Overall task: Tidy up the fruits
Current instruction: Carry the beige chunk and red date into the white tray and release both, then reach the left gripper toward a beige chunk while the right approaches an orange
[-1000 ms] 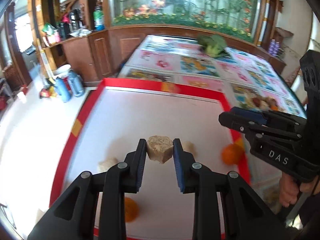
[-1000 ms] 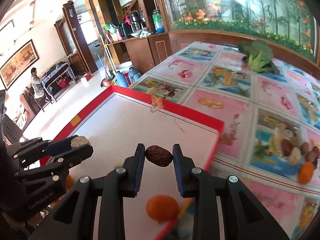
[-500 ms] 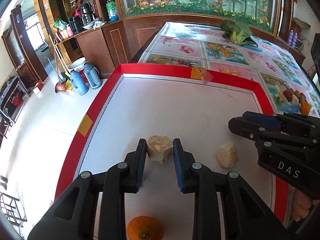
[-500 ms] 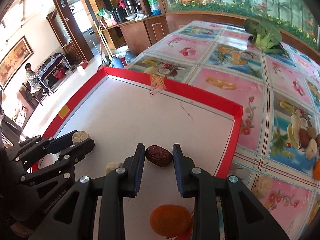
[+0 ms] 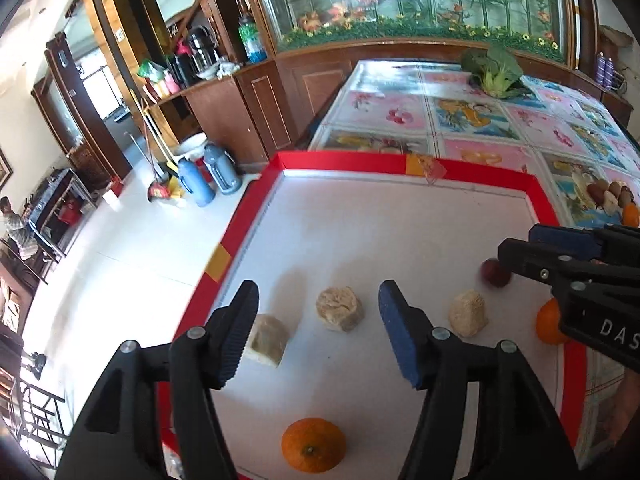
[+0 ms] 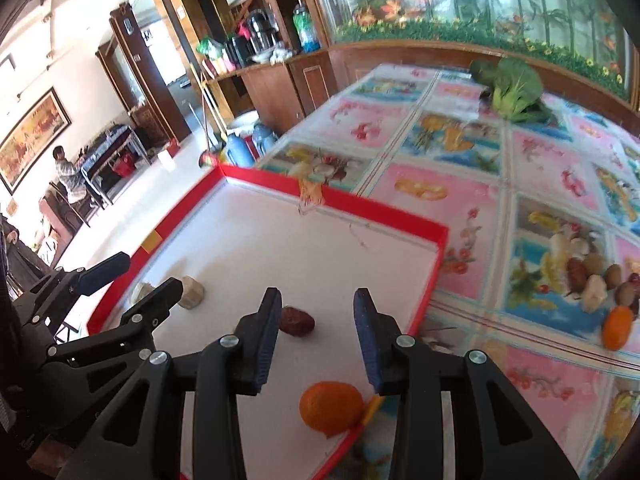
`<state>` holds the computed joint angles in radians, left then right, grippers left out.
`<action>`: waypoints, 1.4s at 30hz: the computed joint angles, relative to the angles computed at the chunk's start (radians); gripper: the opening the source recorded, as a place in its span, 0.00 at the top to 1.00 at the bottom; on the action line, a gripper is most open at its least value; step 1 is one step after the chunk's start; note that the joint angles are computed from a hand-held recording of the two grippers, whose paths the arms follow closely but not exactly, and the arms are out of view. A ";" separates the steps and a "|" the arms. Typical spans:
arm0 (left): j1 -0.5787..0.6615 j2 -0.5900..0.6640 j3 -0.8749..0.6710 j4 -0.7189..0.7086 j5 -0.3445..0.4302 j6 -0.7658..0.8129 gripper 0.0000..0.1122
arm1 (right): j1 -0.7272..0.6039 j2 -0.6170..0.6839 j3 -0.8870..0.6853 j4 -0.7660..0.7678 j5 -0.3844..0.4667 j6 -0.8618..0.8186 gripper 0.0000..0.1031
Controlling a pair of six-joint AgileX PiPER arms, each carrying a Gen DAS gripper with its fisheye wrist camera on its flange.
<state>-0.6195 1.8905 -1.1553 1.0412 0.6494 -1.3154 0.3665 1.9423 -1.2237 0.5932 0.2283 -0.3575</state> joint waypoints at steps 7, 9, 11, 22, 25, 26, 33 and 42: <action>-0.072 -0.077 0.027 0.052 0.074 -0.057 0.42 | -0.013 -0.125 0.113 0.105 -0.045 -0.105 0.64; -0.095 -0.096 0.032 0.060 0.093 -0.066 0.40 | -0.016 -0.156 0.144 0.149 -0.057 -0.149 0.64; -0.117 -0.107 0.032 0.069 0.112 -0.076 0.37 | -0.017 -0.189 0.177 0.176 -0.073 -0.177 0.64; -0.227 -0.147 0.033 0.095 0.200 -0.107 0.37 | -0.069 -0.323 0.314 0.596 -0.102 -0.612 0.64; -0.250 -0.148 0.025 0.094 0.220 -0.105 0.37 | -0.098 -0.342 0.339 0.730 -0.089 -0.747 0.64; -0.258 -0.145 0.019 0.094 0.229 -0.104 0.37 | -0.105 -0.350 0.346 0.745 -0.086 -0.764 0.64; -0.294 -0.118 -0.029 0.074 0.260 -0.073 0.37 | -0.214 -0.399 0.436 0.989 -0.057 -1.051 0.63; -0.325 -0.017 -0.123 -0.095 0.111 0.101 0.29 | -0.478 -0.369 0.550 0.993 -0.028 -1.140 0.62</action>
